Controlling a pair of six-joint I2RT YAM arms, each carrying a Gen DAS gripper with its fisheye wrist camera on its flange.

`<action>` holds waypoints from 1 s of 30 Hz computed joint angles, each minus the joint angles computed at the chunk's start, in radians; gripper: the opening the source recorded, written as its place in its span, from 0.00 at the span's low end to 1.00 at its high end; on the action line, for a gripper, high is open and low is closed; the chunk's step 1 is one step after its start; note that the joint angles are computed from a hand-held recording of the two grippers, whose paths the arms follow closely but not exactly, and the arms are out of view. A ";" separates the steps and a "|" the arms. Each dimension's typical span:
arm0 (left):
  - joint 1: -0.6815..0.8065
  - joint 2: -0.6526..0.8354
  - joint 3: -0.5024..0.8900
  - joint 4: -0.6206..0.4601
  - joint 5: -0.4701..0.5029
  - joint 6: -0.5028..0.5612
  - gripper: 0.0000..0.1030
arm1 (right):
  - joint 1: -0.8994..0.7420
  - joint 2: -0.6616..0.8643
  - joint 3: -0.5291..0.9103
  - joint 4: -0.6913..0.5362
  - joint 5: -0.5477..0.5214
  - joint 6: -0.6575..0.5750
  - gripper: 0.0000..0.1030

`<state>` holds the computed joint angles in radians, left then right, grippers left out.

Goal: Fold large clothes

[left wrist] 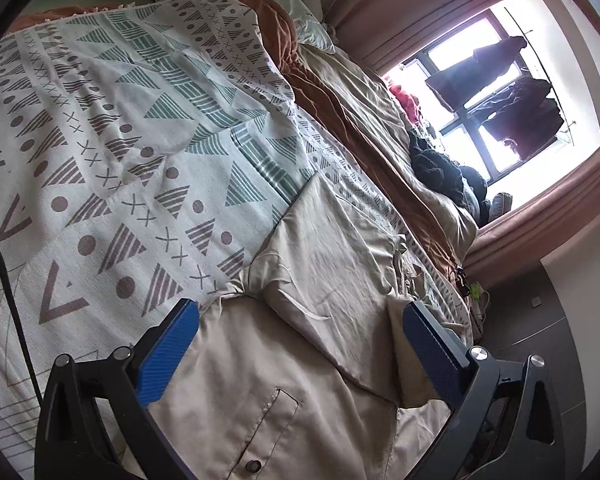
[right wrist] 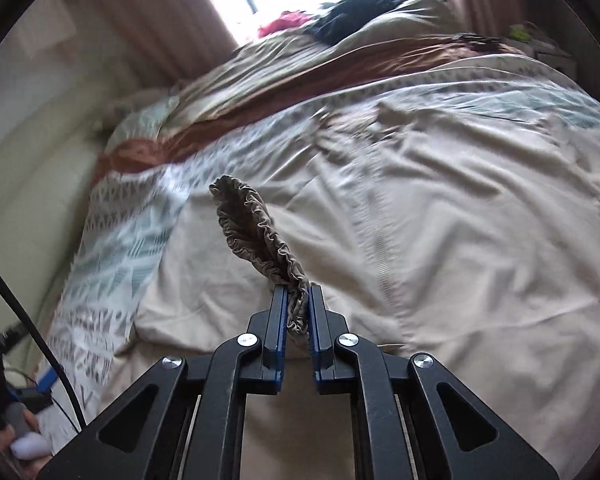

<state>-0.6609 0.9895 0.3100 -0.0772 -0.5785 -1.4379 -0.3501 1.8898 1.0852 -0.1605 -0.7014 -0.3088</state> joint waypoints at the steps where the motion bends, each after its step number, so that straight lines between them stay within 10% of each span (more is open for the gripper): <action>1: -0.004 0.016 0.008 0.001 -0.003 0.002 1.00 | -0.037 0.019 0.030 -0.017 -0.027 0.015 0.06; 9: 0.019 0.177 0.079 0.029 0.022 0.060 1.00 | -0.203 0.198 0.246 -0.170 -0.081 0.063 0.11; 11: 0.033 0.207 0.097 0.022 0.029 0.086 1.00 | -0.225 0.299 0.371 -0.265 -0.081 0.098 0.31; 13: 0.059 0.247 0.121 0.007 0.040 0.125 1.00 | -0.244 0.370 0.449 -0.328 -0.109 0.109 0.78; 26: 0.170 0.590 0.291 -0.028 0.141 0.325 0.86 | -0.182 0.674 0.872 -0.596 -0.194 0.085 0.75; 30: 0.196 0.685 0.340 -0.079 0.139 0.348 0.68 | -0.145 0.729 0.964 -0.603 -0.158 0.095 0.30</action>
<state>-0.4648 1.6749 0.6502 -0.1562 -0.4392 -1.0900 -0.4952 2.6186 2.0488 -0.7634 -0.8591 -0.2142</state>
